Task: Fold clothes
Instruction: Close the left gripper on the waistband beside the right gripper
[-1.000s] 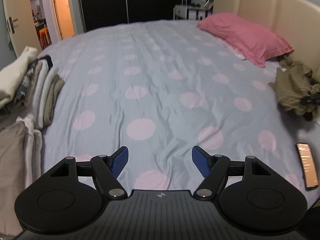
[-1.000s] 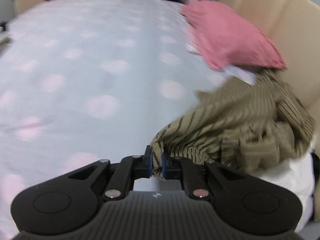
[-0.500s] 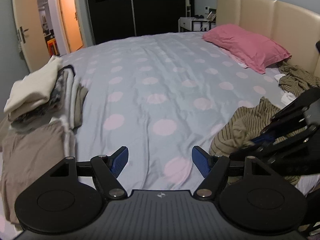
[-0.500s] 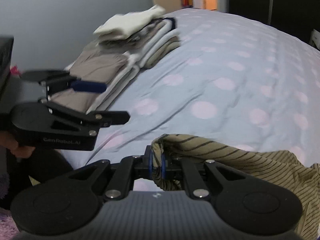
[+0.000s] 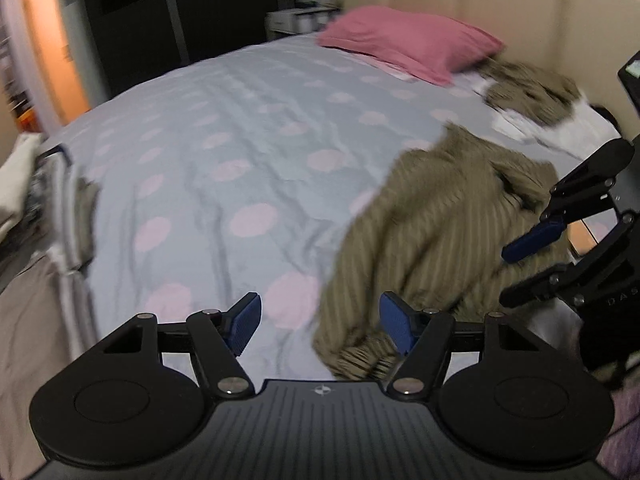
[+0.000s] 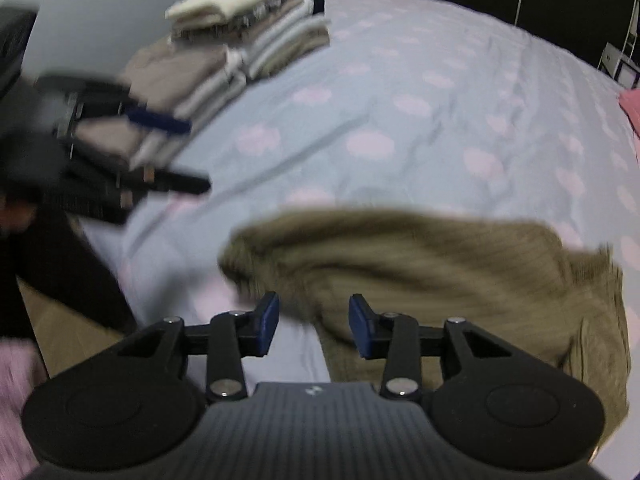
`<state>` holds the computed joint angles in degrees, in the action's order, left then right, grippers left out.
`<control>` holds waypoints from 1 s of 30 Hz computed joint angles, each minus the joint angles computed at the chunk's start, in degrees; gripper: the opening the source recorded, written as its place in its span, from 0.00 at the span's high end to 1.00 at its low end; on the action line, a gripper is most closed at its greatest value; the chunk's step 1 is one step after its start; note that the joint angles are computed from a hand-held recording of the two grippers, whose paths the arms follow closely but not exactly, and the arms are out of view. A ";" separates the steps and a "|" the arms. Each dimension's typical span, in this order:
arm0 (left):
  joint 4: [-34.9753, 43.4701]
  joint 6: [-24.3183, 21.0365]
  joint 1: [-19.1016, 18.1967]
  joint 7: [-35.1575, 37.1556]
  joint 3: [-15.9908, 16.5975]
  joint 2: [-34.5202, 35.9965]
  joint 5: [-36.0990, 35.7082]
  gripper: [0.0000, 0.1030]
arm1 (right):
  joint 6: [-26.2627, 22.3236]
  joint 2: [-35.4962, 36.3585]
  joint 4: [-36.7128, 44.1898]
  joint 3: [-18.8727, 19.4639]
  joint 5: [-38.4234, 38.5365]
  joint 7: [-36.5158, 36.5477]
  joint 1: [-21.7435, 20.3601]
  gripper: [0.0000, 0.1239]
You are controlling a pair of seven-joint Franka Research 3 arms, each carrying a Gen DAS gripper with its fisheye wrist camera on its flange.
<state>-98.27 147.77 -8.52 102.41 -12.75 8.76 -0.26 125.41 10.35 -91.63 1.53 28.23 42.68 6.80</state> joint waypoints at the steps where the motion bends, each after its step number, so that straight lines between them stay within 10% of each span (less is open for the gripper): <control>1: -0.52 -0.04 0.21 2.30 -0.51 -0.01 -1.06 0.37 | 0.12 -0.84 -2.01 -0.17 0.08 -0.91 -0.29 0.66; 16: -2.18 -0.12 -1.00 8.76 -1.40 4.02 0.00 0.38 | 9.84 0.11 -11.90 -0.77 -8.49 -8.67 0.85 0.57; 21: 1.19 -1.44 -0.64 9.79 -1.68 6.73 0.63 0.38 | 9.81 2.26 -8.84 -1.24 -10.35 -5.31 0.48 0.90; 30: 1.79 1.25 -0.43 15.30 -3.35 8.40 -0.96 0.38 | 3.43 11.78 10.24 -1.66 -3.27 9.33 -3.66 0.95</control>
